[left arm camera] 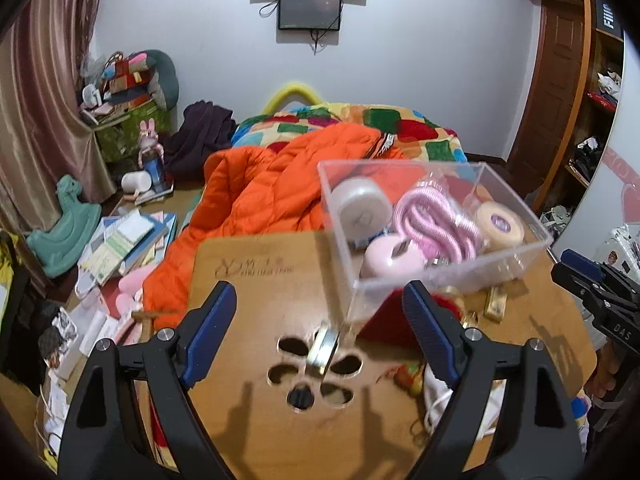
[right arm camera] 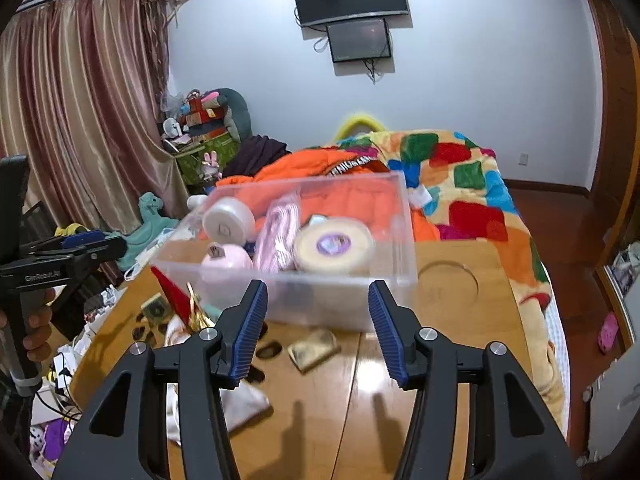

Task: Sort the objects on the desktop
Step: 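Move the left tool toward the small gold-green block on the table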

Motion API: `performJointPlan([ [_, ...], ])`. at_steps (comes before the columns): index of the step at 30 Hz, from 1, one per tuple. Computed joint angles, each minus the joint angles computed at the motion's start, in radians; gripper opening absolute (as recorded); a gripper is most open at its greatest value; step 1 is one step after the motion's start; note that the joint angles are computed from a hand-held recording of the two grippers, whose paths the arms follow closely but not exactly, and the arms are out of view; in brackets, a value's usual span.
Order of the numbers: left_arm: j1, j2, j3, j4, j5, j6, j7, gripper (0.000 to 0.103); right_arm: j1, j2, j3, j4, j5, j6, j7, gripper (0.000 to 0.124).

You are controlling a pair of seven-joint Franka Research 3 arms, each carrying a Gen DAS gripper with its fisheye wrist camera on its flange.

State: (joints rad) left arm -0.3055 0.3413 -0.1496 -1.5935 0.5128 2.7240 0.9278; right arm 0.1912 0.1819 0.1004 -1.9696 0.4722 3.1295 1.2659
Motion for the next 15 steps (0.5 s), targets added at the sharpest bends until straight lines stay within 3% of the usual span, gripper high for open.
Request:
performJointPlan([
  [8,0.012,-0.020,0.000,-0.105,0.017,0.011,-0.028,0.086,-0.001,0.042,-0.008,0.004,0.001,-0.075,0.021,0.049],
  [13,0.013,0.009,-0.001,-0.106,0.014,0.016,-0.018,0.084,0.077,0.065,-0.099,0.007,-0.164,-0.100,0.133,0.049],
  [15,0.010,0.020,0.000,-0.100,0.016,0.026,-0.010,0.076,0.066,0.073,-0.092,0.017,-0.182,-0.121,0.134,0.050],
])
